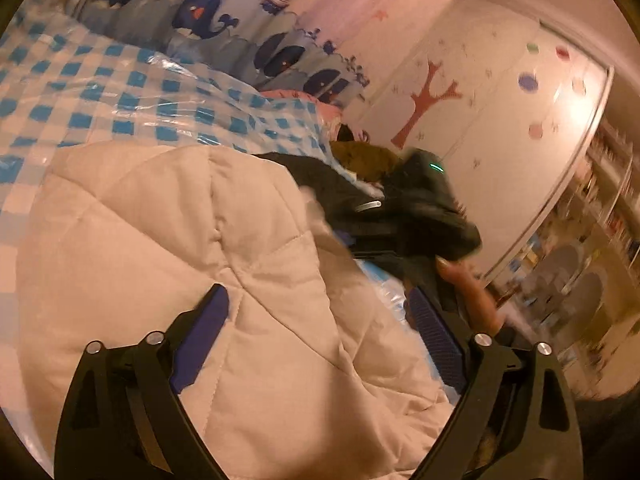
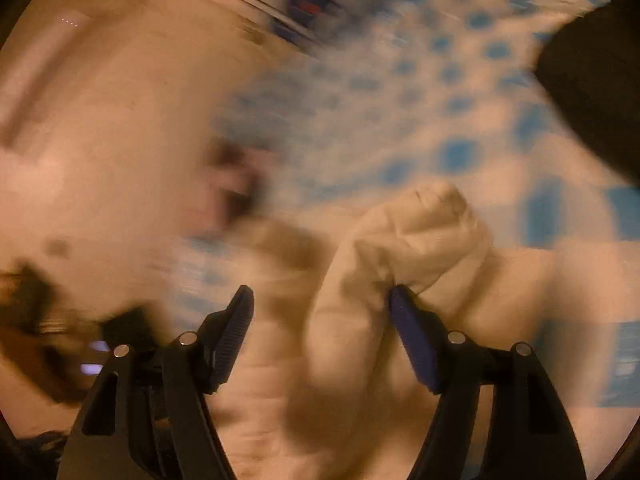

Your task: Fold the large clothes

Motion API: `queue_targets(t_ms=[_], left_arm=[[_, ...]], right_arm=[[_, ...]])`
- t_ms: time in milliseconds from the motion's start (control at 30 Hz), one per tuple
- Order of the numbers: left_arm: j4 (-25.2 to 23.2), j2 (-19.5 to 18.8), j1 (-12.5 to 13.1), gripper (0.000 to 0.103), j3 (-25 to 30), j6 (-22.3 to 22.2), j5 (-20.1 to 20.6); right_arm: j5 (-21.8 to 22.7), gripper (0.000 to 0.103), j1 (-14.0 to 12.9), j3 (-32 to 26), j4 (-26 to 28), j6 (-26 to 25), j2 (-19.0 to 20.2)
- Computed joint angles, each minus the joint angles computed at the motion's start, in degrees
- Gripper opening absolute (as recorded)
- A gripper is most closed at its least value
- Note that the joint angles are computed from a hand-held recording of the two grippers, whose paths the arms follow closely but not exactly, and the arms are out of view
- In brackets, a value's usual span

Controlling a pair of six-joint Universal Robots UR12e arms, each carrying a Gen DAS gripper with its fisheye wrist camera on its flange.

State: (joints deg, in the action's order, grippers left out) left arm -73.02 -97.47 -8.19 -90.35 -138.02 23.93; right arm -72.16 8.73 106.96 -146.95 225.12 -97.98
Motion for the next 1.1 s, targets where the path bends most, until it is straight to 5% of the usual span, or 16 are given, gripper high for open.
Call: queue_targets(t_ms=[100, 233, 333, 400, 433, 500, 533, 633, 700, 767, 867, 967, 1033, 1100], left_arm=[[2.0, 0.2, -1.2, 0.091, -0.4, 1.1, 2.4], [-1.1, -0.2, -0.6, 0.091, 0.1, 2.9, 0.3], [-1.6, 0.1, -0.3, 0.091, 0.0, 3.5, -0.1], [-3.8, 0.7, 0.3, 0.091, 0.2, 4.7, -0.5], [-5.2, 0.8, 0.6, 0.091, 0.4, 5.5, -1.0], [-8.6, 1.6, 2.1, 0.091, 0.7, 7.3, -2.6], [-8.2, 2.1, 3.0, 0.091, 0.4, 7.4, -3.8], [-0.9, 2.7, 5.0, 0.091, -0.6, 1.8, -5.9], [8.8, 1.9, 5.9, 0.091, -0.8, -8.6, -8.5], [13.9, 0.9, 5.9, 0.091, -0.3, -14.4, -10.2], [6.7, 0.1, 4.1, 0.091, 1.2, -9.6, -11.3], [-5.5, -1.0, 0.4, 0.091, 3.1, -0.2, -5.4], [-2.3, -1.7, -2.0, 0.091, 2.5, -2.1, 0.9], [7.8, -0.9, -3.7, 0.096, -0.3, -2.8, 6.4]], right_arm=[[-5.9, 0.069, -0.2, 1.7, 3.6, 3.1, -2.8], [0.3, 0.072, 0.1, 3.3, -10.8, 0.3, -3.2], [9.1, 0.078, -0.1, -1.1, -5.3, -1.6, 0.9], [10.3, 0.077, 0.5, -4.0, 1.8, -2.3, 3.4], [9.5, 0.074, 1.3, -5.0, 3.6, -2.9, 4.7], [10.2, 0.035, 2.5, -5.3, 0.1, -3.3, 5.9], [9.1, 0.032, 3.0, -5.2, -1.7, -3.2, 5.9], [6.2, 0.025, 5.0, -6.5, -4.2, -5.5, 5.4], [4.0, 0.023, 6.4, -7.8, -3.7, -8.1, 4.6], [1.2, 0.023, 8.0, -9.4, -3.4, -9.9, 4.4], [-1.7, 0.022, 7.9, -4.1, -4.8, -5.4, 0.3], [-1.0, 0.022, 5.8, 5.5, -11.2, 4.3, -3.8], [0.5, 0.022, 4.7, 10.3, -16.8, 9.4, -4.2], [1.8, 0.022, 4.3, 13.3, -22.4, 13.2, -3.6]])
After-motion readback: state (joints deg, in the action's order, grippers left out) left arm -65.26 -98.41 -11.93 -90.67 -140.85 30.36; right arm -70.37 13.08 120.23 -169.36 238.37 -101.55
